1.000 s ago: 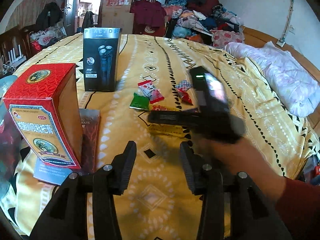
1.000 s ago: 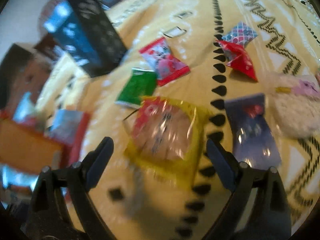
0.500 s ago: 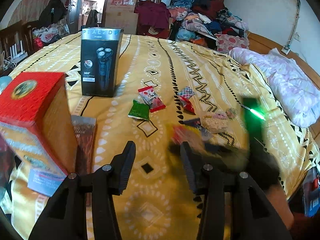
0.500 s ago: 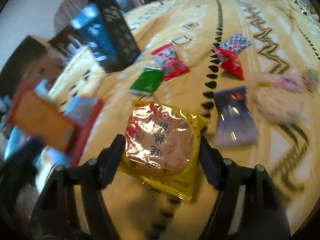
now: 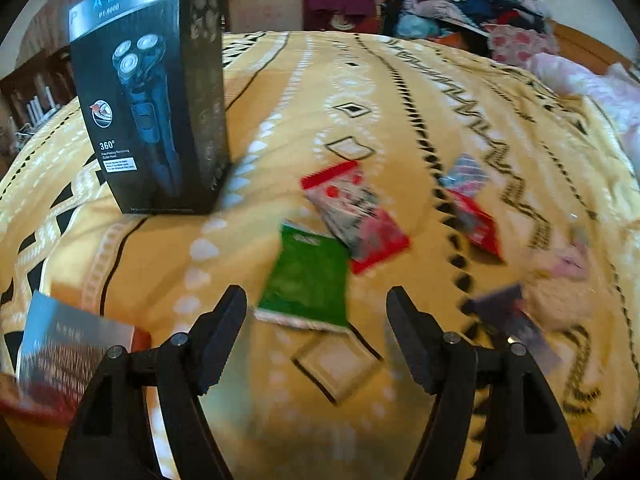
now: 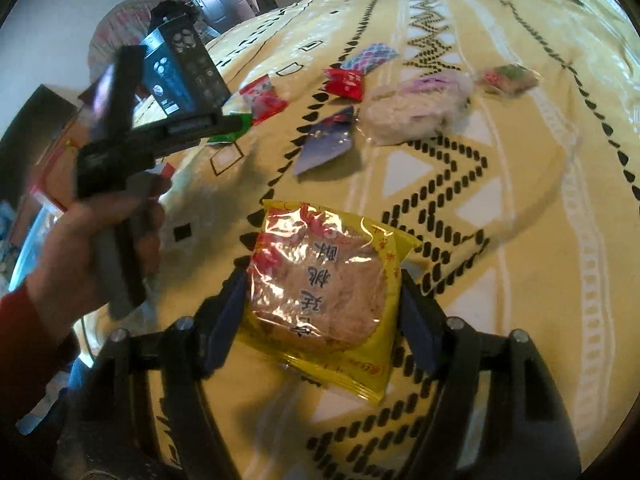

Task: Organize snacks
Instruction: 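Grasp the yellow-wrapped pastry with the right tool while the left tool reaches the green packet, then lift the yellow pastry with the right tool while the left tool grasps the green packet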

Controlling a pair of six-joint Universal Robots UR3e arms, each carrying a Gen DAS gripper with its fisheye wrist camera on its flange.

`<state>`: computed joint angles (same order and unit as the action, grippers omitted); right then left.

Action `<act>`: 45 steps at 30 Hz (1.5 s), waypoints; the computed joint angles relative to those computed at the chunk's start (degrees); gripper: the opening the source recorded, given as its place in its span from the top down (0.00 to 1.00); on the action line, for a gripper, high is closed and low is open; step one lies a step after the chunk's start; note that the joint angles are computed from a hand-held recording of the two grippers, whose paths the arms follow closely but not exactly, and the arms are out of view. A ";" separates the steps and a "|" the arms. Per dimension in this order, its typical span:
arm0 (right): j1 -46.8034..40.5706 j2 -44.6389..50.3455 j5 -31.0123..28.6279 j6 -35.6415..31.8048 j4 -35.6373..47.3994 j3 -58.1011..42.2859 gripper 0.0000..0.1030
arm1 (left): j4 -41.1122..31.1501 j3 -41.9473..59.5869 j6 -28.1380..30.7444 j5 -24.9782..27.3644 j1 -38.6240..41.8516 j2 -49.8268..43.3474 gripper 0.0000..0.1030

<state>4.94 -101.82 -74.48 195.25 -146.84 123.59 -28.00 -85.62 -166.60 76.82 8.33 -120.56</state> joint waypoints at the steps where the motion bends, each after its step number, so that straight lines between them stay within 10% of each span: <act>1: -0.42 -0.06 0.47 -0.18 -0.46 0.62 0.29 | 0.10 1.02 -0.38 0.74 -0.20 -0.99 0.29; 10: -0.73 1.58 0.83 -1.60 -1.80 1.09 0.29 | 0.15 7.88 1.75 5.70 -2.71 -8.10 0.28; 14: -0.85 1.53 0.87 -1.60 -1.49 1.23 0.29 | 1.75 6.04 3.84 6.34 -3.27 -6.90 0.54; 28: 0.10 1.25 0.11 -0.64 -0.46 0.90 0.29 | -10.35 -25.44 18.96 -9.09 6.40 23.90 0.55; 37: 4.13 4.28 -5.42 1.17 3.67 -4.14 0.26 | 1.25 -32.04 16.89 -4.06 3.09 24.05 0.36; 42: 5.87 5.11 -7.94 2.28 4.64 -5.44 0.27 | 5.13 -33.22 16.73 -2.42 2.24 22.90 0.37; 45: 6.42 5.69 -8.61 3.03 4.30 -5.69 0.30 | 5.86 -33.24 15.83 -2.17 2.08 22.79 0.54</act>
